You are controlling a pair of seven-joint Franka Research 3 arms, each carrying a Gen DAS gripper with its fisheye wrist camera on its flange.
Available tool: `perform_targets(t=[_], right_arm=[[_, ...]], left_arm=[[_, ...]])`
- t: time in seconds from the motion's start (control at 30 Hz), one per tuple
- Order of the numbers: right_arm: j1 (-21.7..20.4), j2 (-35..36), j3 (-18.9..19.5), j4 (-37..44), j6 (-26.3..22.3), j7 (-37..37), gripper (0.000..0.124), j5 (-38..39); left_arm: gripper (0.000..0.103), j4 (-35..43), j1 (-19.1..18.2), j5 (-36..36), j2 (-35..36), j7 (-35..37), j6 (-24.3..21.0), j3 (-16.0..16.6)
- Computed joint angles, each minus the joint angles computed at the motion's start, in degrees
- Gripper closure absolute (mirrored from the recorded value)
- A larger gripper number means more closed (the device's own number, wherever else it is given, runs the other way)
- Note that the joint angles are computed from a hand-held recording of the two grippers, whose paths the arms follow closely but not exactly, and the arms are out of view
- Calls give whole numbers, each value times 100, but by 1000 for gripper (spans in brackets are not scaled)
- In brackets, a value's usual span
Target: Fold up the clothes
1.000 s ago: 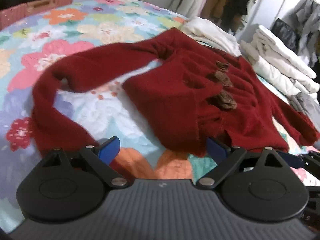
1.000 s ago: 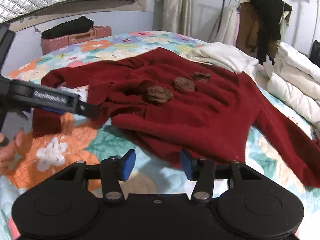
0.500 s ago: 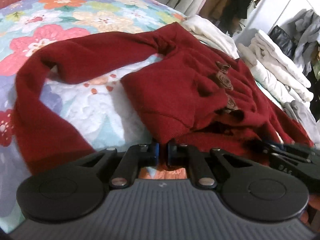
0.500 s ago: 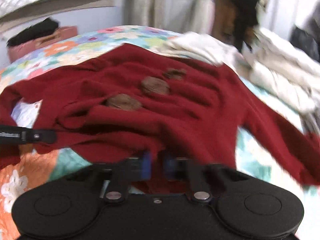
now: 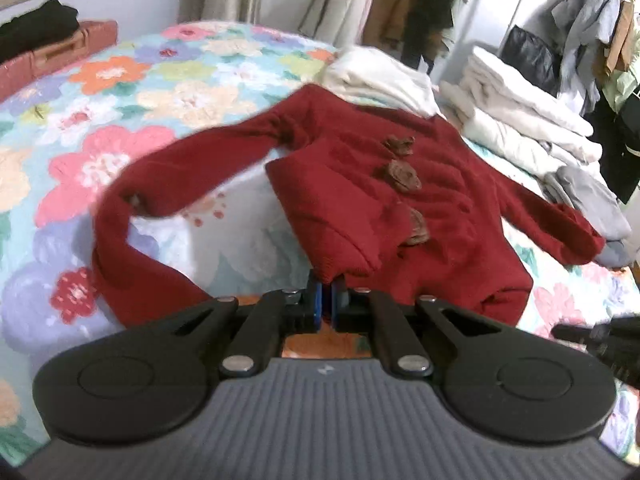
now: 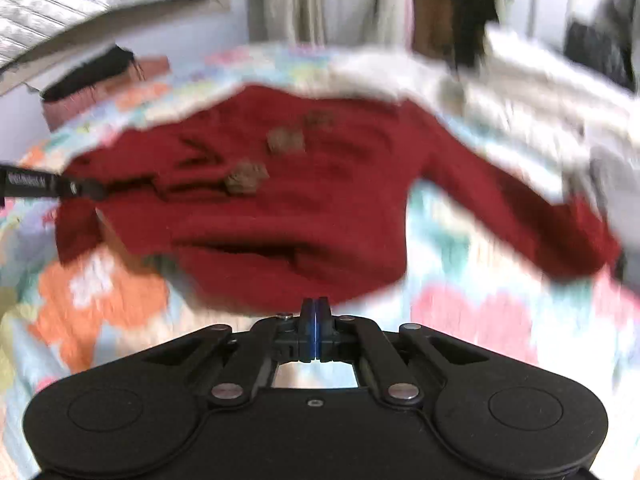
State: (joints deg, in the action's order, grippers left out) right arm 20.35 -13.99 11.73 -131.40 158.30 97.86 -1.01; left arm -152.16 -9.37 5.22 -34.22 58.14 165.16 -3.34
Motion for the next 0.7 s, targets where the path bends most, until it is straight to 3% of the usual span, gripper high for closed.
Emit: perform_targets(t=[0.07,0.13,0.17,0.2,0.27,0.33,0.37,0.43,0.5,0.57,0.7], right_arm=[[-132,-99,106,-107,-206,300,123,-220],[-208,-98,174,-188,-103,363,123,-525],[-154,-31,133,-119,-65,299,122,-466],[-101,35,95,-50,-29,230,118,-401],[15,127,25,40,142,92,112,-218],[197,385,-64,246,409,-234,85,91],[293,515,-109,356,535,-427,64,278],[294,861,-54,616,681,-371,59,30],[118,1265,104,1039,372,603,59,-1302],[340,1677,-94,1525,-138,1492,59,-2503],[524,1833,-372,1599,-188,2186,58,-2835]], left_arm=[[99,154,109,105,119,-35,-465,-129],[98,339,457,529,214,-181,-1009,-495],[98,373,616,770,222,-312,-1074,-652],[97,370,768,1016,203,-478,-1019,-788],[93,243,1011,1479,82,-819,-440,-973],[76,128,1394,1961,-42,-1215,271,-1240],[63,147,1537,2121,-68,-1348,379,-1368],[52,254,1584,2327,106,-1376,450,-1422],[45,351,1447,2383,406,-1270,476,-1292],[44,418,1292,2324,633,-1262,251,-1216],[44,518,954,2146,976,-1090,-128,-945]])
